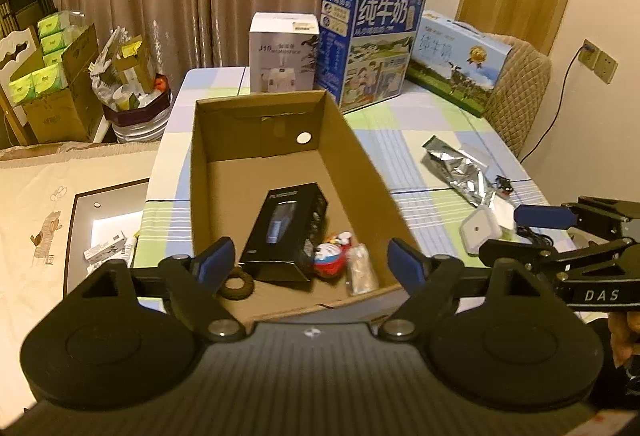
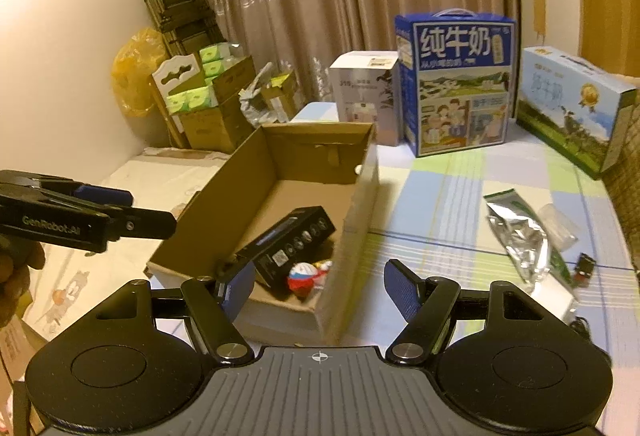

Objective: Organize objects
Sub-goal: 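Withdraw both open tools from the cardboard box back over the table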

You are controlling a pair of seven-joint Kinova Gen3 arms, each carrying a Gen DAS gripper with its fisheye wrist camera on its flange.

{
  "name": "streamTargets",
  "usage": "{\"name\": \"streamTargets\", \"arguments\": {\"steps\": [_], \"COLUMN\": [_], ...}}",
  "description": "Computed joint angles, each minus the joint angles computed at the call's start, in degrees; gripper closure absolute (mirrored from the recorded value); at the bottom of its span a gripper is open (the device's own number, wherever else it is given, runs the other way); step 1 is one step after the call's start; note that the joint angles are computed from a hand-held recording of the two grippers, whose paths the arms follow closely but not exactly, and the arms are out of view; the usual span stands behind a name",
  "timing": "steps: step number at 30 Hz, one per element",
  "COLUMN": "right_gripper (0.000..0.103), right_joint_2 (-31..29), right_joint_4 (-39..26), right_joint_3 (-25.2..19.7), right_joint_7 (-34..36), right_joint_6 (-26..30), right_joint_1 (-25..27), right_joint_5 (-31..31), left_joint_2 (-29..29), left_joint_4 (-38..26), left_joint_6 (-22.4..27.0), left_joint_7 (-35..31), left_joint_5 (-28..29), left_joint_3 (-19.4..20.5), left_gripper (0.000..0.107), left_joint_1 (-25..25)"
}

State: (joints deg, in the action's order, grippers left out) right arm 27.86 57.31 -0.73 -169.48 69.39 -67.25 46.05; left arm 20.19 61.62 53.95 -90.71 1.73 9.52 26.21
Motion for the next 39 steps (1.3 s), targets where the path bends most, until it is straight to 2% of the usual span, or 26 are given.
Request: {"name": "streamTargets", "arguments": {"steps": [7,10,12,18,25,31,39], "right_gripper": [0.034,0.034,0.034,0.034,0.034,0.034,0.034], "right_joint_2": [-4.4,-6.5,-7.8,-10.4,-13.3,-14.7,-15.7], "right_joint_4": [7.6,11.4,13.6,18.3,22.6,24.9,27.1], "right_joint_3": [-1.1,-2.7,-3.9,-8.0,-13.1,-16.1,-17.7], "right_joint_7": [-8.7,-13.6,-16.8,-24.1,-32.8,-36.8,-38.6], "right_joint_6": [3.7,7.2,9.8,19.1,27.6,30.5,30.3], "right_joint_1": [-3.2,-4.4,-4.9,-6.3,-6.5,-5.7,-4.3], "right_joint_5": [3.8,5.6,6.3,7.6,7.8,7.1,6.9], "left_joint_2": [-3.5,-5.1,-6.1,-6.2,-4.4,-2.6,-0.9], "left_joint_4": [4.9,7.8,9.7,11.2,10.5,8.8,7.1], "left_joint_6": [-4.2,-7.1,-8.9,-11.1,-11.4,-10.6,-9.9], "left_joint_7": [3.1,4.9,6.8,8.8,7.4,6.3,6.6], "left_joint_5": [-1.5,-2.0,-4.3,-7.4,-5.8,-5.3,-6.1], "left_joint_3": [0.3,0.6,0.5,1.9,3.4,3.6,3.0], "left_gripper": [0.016,0.009,0.006,0.006,0.006,0.006,0.006], "left_joint_1": [2.3,3.2,4.9,7.8,9.5,11.4,13.7]}}
